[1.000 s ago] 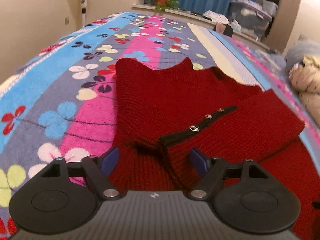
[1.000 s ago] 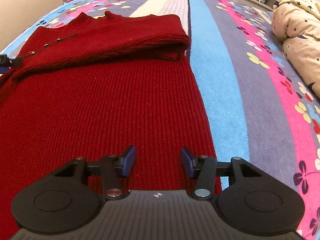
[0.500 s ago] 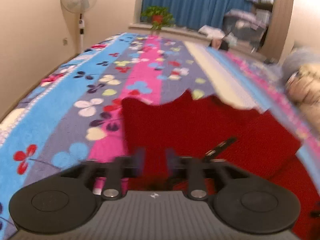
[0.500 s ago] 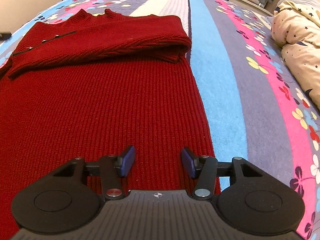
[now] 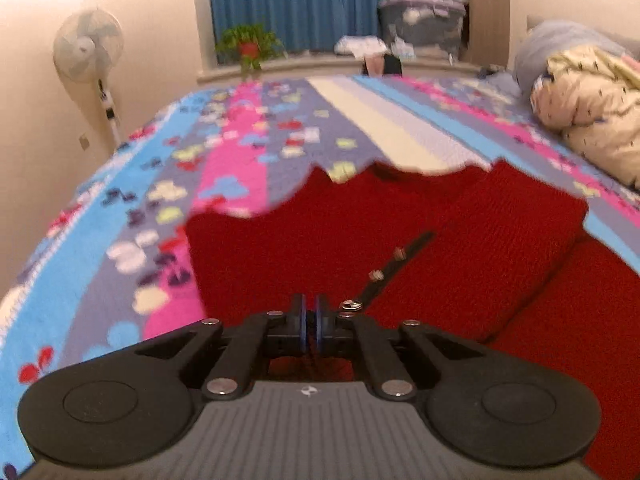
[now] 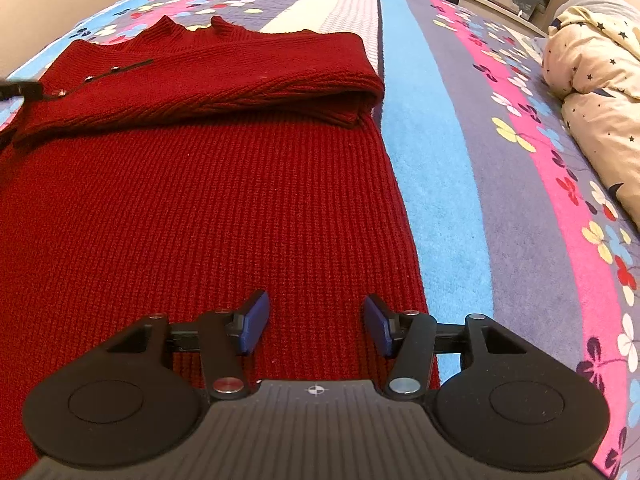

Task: Fold small clothes
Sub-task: 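Grasp the folded sweater edge with the left gripper and tuck it inward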

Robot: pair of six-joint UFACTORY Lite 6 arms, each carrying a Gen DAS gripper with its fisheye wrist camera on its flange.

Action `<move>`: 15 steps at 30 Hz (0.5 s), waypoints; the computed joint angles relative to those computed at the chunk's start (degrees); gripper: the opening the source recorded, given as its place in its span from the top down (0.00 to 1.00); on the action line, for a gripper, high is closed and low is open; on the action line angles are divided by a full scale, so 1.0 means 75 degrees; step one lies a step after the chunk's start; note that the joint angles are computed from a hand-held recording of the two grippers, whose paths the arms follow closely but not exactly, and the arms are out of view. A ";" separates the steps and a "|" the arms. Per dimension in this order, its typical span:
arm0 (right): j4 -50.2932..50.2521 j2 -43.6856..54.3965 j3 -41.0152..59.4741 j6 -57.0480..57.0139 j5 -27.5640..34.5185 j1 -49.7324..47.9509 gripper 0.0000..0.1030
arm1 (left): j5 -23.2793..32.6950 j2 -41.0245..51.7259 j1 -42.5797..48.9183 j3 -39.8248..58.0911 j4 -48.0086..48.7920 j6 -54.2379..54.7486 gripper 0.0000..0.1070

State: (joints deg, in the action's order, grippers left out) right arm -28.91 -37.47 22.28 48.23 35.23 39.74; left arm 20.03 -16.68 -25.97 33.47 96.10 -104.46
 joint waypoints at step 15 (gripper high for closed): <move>-0.0110 0.0025 0.0002 0.0131 0.0033 0.0097 0.46 | 0.0233 0.0498 0.2237 0.0711 0.0076 -0.0528 0.94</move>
